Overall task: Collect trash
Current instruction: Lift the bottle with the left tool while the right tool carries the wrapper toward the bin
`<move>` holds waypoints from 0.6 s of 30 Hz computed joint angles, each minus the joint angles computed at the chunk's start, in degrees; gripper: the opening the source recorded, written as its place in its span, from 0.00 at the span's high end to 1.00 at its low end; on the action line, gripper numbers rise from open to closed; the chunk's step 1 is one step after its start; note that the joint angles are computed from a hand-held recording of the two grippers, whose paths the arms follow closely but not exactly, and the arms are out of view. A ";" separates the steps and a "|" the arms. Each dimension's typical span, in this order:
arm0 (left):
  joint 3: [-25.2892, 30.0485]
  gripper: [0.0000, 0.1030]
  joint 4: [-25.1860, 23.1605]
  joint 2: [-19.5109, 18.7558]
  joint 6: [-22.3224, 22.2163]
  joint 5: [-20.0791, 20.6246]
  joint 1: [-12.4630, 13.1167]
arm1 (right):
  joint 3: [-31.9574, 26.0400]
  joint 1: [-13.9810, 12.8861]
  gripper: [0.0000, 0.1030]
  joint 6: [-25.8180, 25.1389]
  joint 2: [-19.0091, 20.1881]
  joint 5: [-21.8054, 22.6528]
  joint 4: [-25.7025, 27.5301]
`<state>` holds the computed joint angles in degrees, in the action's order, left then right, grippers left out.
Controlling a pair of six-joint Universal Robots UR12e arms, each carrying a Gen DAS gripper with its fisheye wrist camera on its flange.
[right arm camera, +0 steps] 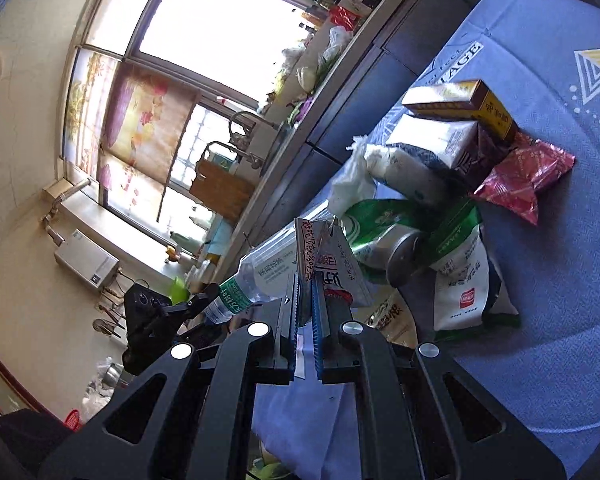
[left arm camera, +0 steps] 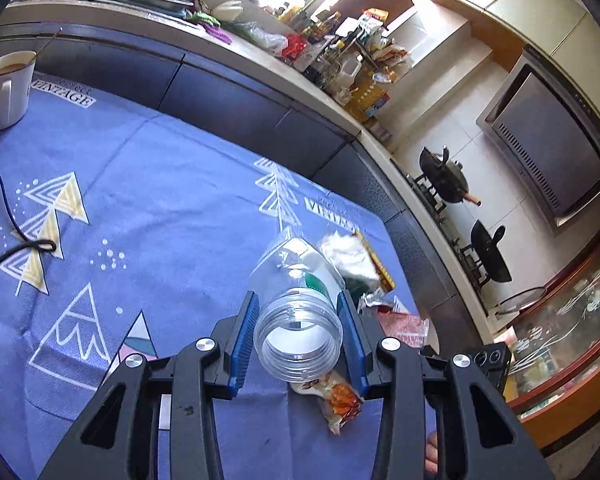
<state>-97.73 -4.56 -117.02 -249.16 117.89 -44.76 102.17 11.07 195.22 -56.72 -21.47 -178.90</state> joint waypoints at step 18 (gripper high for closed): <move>7.60 0.36 -26.84 -4.56 6.85 -9.74 -0.41 | 1.46 3.26 0.94 -12.35 -2.04 -4.71 12.81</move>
